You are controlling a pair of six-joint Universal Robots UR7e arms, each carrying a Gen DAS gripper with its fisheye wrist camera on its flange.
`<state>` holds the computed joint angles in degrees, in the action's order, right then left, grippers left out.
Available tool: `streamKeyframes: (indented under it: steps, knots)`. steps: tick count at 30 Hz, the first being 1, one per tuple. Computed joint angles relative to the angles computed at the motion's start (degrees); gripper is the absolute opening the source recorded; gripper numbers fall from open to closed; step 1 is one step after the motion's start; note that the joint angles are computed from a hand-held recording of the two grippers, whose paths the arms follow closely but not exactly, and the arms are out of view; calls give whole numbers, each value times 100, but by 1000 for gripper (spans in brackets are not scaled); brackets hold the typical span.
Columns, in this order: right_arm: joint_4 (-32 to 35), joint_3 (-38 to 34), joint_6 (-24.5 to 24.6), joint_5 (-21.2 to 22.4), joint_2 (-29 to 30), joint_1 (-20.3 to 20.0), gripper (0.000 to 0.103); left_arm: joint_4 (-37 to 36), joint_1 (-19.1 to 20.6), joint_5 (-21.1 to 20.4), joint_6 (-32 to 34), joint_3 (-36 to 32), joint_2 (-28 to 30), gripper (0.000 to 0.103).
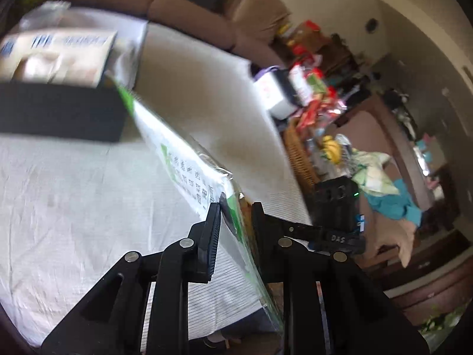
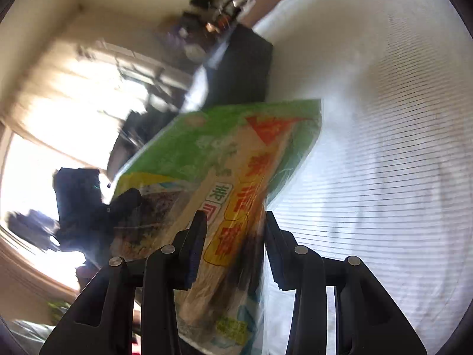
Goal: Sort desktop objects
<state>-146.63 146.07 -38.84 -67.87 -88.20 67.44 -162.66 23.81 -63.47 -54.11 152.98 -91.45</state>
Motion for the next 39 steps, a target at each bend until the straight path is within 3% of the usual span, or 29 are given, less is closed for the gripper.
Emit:
streamKeyframes:
  steps: [4, 9, 13, 18, 21, 24, 27, 32, 35, 37, 39]
  knots:
    - [183, 73, 99, 603, -256, -112, 41, 359, 164, -107, 651, -572, -19, 19]
    - [-345, -15, 764, 970, -95, 496, 41, 1038, 299, -19, 1401, -1298, -250, 18]
    - [-1260, -541, 1548, 1008, 774, 1452, 41, 1706, 549, 445, 1911, -1849, -599, 17]
    - [-2219, -1591, 2415, 882, 2104, 2382, 41, 1743, 1372, 1010, 2629, -2310, -647, 19]
    - [-2441, -2427, 2642, 442, 2967, 2848, 41, 1667, 2281, 1020, 2942, -2530, -380, 22]
    - [-2216, -3306, 2709, -712, 3795, 3279, 40, 2127, 3363, 1055, 2946, -2933, 211, 22]
    - [-1681, -3946, 2564, -2090, 4356, 3656, 40, 2350, 4000, 1189, 3116, -3154, 685, 23]
    - [-1568, -3706, 2099, -2955, 4226, 3819, 41, 2039, 4146, 1263, 3544, -3180, 893, 27]
    - [-2188, -3582, 1860, -3340, 4172, 4037, 41, 2273, 4089, 1474, 3618, -3298, 1056, 27]
    - [-2406, -3632, 1708, -3227, 4215, 4110, 41, 2430, 4013, 1599, 3529, -3363, 1186, 26]
    - [-2051, -3862, 1737, -2941, 4347, 4163, 42, 2718, 3927, 1725, 3315, -3398, 1257, 26]
